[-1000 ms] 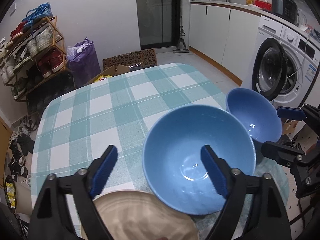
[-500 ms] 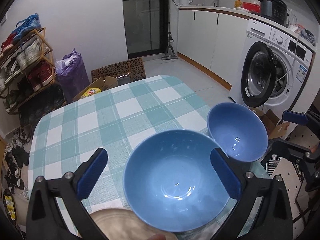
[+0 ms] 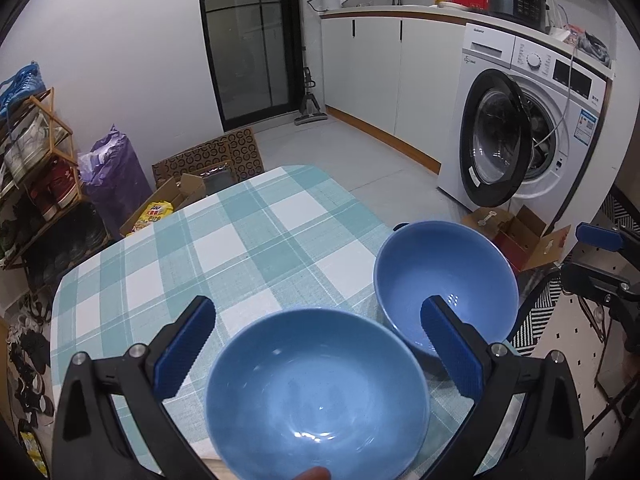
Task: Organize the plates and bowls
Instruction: 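Pull both open tools back from the nested blue bowls, then close the left gripper on a blue bowl rim while the right gripper grips another bowl rim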
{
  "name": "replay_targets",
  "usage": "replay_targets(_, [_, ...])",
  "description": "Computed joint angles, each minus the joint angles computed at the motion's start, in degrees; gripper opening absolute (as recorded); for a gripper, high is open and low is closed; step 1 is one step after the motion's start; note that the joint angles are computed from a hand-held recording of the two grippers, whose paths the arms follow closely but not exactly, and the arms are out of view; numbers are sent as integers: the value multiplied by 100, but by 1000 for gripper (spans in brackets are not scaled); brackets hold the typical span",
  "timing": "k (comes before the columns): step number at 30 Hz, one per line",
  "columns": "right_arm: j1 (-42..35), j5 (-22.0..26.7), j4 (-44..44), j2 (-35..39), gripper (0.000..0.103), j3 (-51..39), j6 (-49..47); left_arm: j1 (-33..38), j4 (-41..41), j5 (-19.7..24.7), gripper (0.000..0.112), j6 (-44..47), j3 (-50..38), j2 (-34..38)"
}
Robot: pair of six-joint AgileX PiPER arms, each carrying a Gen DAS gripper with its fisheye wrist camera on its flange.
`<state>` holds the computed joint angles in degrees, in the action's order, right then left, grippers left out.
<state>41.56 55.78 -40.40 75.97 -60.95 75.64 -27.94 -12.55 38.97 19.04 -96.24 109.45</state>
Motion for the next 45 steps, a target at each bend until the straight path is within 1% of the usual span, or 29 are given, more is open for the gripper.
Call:
replay_targets(5, [-239, -165, 91, -184, 102, 280, 0, -158, 192, 183, 103, -155, -388, 295])
replay_targets(7, [-365, -304, 174, -231, 102, 378, -22, -213, 229, 252, 103, -192, -540, 417])
replay_targets(13, [-600, -507, 261, -279, 102, 602, -19, -379, 416, 528, 103, -383, -1084, 823])
replay_targets(26, [-1207, -1134, 561, -128, 102, 962, -211, -679, 724, 1194, 103, -539, -2231, 1669])
replay_targets(32, [-1348, -1365, 663, -34, 102, 1044, -328, -765, 865, 1399, 103, -593, -2627, 1955])
replay_targets(36, [-1447, -1542, 737, 64, 102, 1104, -387, -785, 899, 1637, 103, -641, -3016, 2183])
replay_targets(40, [-1569, -1730, 881, 169, 102, 1154, -531, -788, 862, 1726, 101, -623, -3267, 2346])
replay_targets(43, [-1699, -1943, 1088, 257, 102, 1209, -697, -796, 819, 1679, 101, -545, -3291, 2384])
replay_targets(45, [-1768, -2089, 1183, 305, 102, 1260, -781, -822, 833, 1760, 98, -497, -3425, 2477])
